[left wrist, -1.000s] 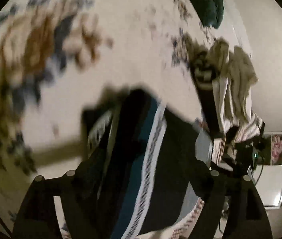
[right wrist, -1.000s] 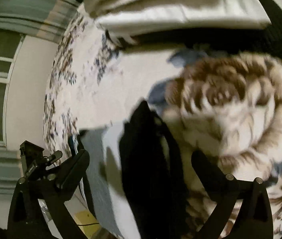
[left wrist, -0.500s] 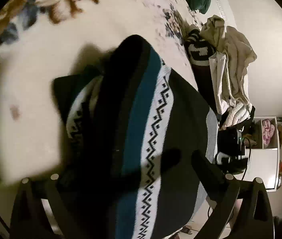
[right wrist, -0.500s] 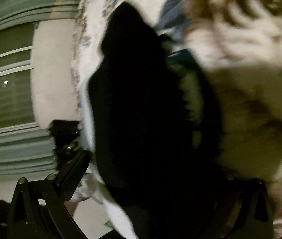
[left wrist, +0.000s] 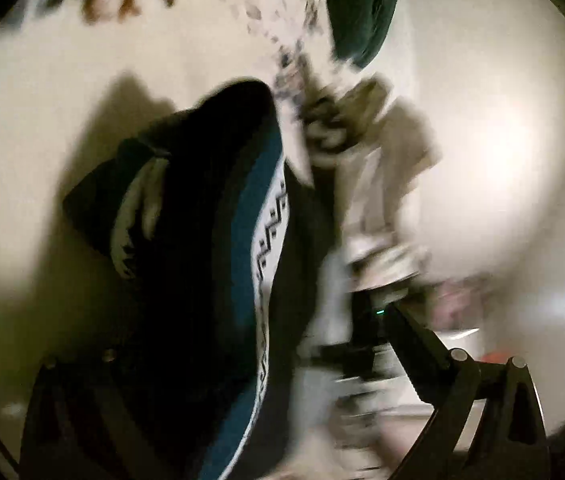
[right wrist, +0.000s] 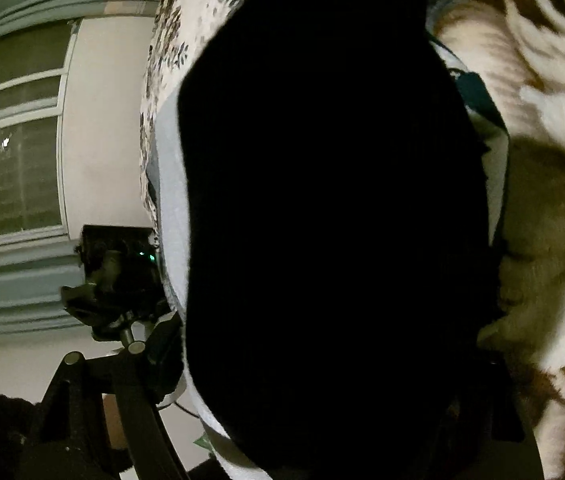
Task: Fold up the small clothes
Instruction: 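Carry the folded sweater with both tools onto the stack of folded clothes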
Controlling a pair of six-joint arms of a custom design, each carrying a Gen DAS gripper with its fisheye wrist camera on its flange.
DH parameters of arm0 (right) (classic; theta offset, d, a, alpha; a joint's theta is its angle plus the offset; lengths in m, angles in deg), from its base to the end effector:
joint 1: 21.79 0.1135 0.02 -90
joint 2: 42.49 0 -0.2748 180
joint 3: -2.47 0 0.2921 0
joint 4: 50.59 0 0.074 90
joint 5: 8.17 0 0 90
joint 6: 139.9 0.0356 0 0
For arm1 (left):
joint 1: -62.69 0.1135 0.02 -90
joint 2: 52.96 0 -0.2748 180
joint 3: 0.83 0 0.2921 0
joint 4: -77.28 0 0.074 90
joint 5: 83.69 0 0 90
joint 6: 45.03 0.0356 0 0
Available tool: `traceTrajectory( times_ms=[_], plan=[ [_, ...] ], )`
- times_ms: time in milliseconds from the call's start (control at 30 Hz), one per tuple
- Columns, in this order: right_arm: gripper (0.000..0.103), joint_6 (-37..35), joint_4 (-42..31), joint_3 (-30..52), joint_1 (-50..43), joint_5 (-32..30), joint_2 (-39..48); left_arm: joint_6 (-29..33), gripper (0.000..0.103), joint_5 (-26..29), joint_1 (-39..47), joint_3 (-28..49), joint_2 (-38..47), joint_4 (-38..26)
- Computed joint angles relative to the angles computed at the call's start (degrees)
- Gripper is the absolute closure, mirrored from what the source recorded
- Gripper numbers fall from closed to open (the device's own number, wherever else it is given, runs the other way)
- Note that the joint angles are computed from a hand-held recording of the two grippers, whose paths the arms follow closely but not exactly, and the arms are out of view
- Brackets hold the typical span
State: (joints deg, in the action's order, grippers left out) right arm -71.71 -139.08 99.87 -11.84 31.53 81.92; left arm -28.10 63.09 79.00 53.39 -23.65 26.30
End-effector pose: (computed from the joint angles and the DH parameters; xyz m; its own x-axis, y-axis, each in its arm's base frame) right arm 0.3832 0.0950 0.1202 -0.9056 -0.3998 0.1417 -0.1299 0.5793 0.8047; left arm 0.1325 0.0077 0.3300 -0.6656 -0.7408 0.0901 -0.2383 0.0965 -0.9664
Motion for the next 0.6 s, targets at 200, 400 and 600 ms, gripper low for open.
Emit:
traceTrajectory(
  times_ms=[200,400,600],
  plan=[
    [0.022,1.41,0.4,-1.96,-0.55,0.07,-1.14,21.77,0.004,5.02,7.14,5.29,6.72,-21.25],
    [0.02,1.37,0.87,-3.78,-1.39,5.76,-6.28,46.64,0.003,-11.63,1.74,24.07,17.63,-46.39],
    [0.015,-0.75,-1.15,-2.1,-2.31,6.26,-3.48,38.47,0.003,-16.06,-8.73,15.64,17.07,-36.35]
  ],
)
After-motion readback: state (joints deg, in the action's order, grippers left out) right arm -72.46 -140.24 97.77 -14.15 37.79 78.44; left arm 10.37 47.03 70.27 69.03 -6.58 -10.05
